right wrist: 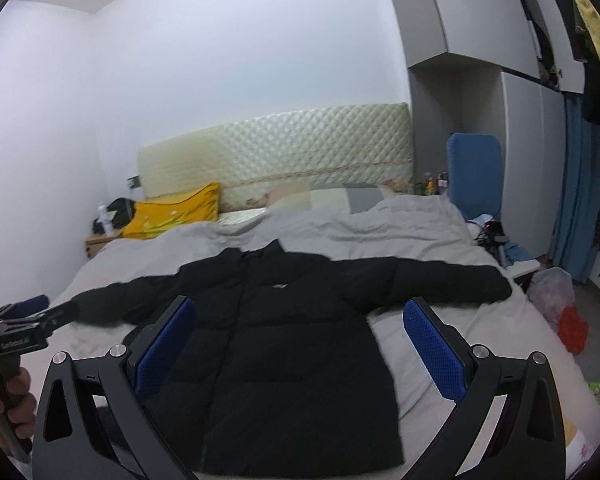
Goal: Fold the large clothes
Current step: 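Move the right gripper to the jacket sleeve nearest it and grasp the cuff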
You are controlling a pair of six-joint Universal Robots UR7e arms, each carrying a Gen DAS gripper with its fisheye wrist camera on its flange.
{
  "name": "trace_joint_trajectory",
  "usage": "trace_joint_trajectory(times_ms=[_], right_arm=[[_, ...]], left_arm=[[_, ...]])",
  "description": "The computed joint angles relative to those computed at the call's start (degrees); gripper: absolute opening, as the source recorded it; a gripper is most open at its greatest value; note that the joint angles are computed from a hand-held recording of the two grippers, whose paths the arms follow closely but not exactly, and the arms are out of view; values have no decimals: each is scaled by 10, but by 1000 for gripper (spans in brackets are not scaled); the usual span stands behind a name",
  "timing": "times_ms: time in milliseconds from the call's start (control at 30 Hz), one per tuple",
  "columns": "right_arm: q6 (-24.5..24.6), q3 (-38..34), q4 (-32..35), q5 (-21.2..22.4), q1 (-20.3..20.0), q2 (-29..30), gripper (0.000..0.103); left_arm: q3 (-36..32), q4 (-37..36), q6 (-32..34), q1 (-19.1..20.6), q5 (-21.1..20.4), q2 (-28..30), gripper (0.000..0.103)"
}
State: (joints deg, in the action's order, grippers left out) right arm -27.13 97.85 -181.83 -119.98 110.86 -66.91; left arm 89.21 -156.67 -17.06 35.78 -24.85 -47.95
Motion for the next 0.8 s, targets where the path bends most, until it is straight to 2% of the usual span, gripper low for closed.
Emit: trace_joint_trajectory(times_ms=[33, 100, 267, 367, 467, 600, 800], right_arm=[[-4, -9, -5, -6, -5, 8, 103], [-16, -20, -19, -5, -15, 20, 103], [-36, -45, -46, 14, -46, 55, 103], [-51, -56, -87, 34, -70, 78, 103], [-47, -73, -99, 40, -92, 96, 103], [-1, -108, -55, 57, -119, 103, 103], [-6, -193, -45, 32, -145, 145, 103]], left_arm=[[-12, -22, 30, 5, 18, 12, 103], [-27, -55, 70, 13, 26, 25, 103], [-57, -148, 159, 40, -6, 49, 103], [-71, -158, 162, 58, -10, 63, 103], [-78, -155, 156, 76, -24, 70, 103], [-74, -135, 120, 94, -54, 66, 103], [-77, -125, 101, 116, -72, 68, 103]])
